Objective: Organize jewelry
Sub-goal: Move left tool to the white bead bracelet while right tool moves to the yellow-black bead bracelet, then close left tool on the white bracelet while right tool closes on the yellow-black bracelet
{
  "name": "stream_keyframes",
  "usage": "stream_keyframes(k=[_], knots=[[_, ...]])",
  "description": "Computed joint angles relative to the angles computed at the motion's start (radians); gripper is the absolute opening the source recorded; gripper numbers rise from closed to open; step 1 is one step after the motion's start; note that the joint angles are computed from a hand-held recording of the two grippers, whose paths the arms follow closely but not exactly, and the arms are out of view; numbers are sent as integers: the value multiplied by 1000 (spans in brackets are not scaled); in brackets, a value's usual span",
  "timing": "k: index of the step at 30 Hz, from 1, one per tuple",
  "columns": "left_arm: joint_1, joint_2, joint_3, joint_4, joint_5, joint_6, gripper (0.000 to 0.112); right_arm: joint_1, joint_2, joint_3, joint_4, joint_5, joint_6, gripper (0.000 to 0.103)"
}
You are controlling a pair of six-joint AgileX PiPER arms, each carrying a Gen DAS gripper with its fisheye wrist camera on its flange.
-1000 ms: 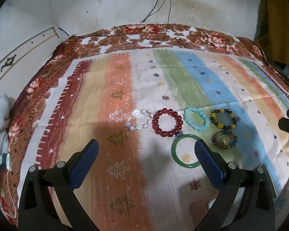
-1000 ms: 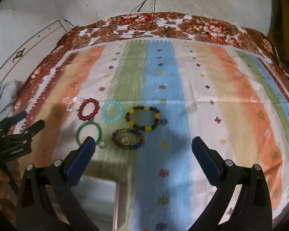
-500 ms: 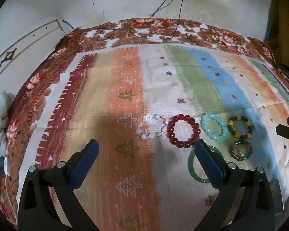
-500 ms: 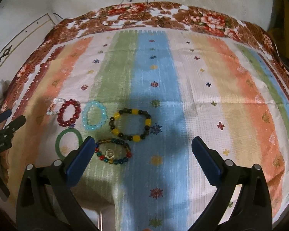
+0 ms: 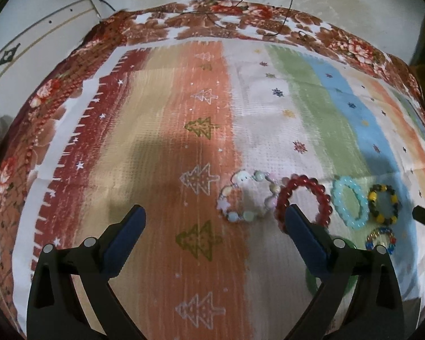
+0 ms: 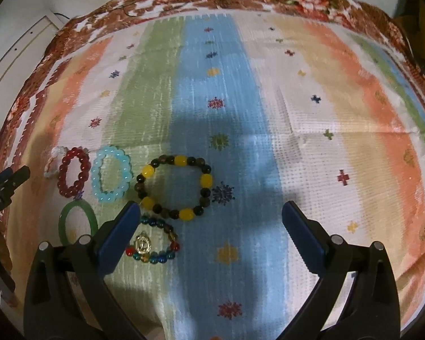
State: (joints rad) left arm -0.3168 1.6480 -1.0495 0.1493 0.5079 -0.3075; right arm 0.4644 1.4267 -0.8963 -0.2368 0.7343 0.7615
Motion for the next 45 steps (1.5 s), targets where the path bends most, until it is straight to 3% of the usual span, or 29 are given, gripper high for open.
stream_keyframes(k=[10, 15, 19, 21, 24, 25, 27, 28, 32, 37, 45], knots=[[39, 141, -108, -106, 51, 130, 81, -63, 93, -23, 37, -31, -37, 98], [27, 191, -128, -74, 63, 126, 73, -68, 140, -30, 34, -20, -29, 96], [17, 204, -129, -36, 45, 109, 70, -83, 179, -40, 35, -18, -38, 84], [18, 205, -129, -57, 38, 137, 61, -89, 182, -36, 37, -27, -44, 84], [7, 206, -129, -64, 36, 160, 48, -88, 181, -35, 37, -29, -48, 72], [3, 205, -128, -66, 34, 168, 45, -90, 177, -33, 42, -33, -55, 63], [-6, 201, -125, -57, 35, 169, 20, -96, 169, -31, 69, -40, -84, 50], [-8, 200, -126, -55, 39, 163, 14, -98, 166, -30, 80, -42, -100, 43], [9, 193, -131, -112, 58, 215, 11, -96, 159, -35, 110, -31, -148, 11], [14, 144, -117, -147, 72, 240, 9, -129, 117, -31, 198, -36, -247, 11], [8, 30, -85, -232, 94, 298, 9, -78, 51, -50, 148, 11, -205, 11]])
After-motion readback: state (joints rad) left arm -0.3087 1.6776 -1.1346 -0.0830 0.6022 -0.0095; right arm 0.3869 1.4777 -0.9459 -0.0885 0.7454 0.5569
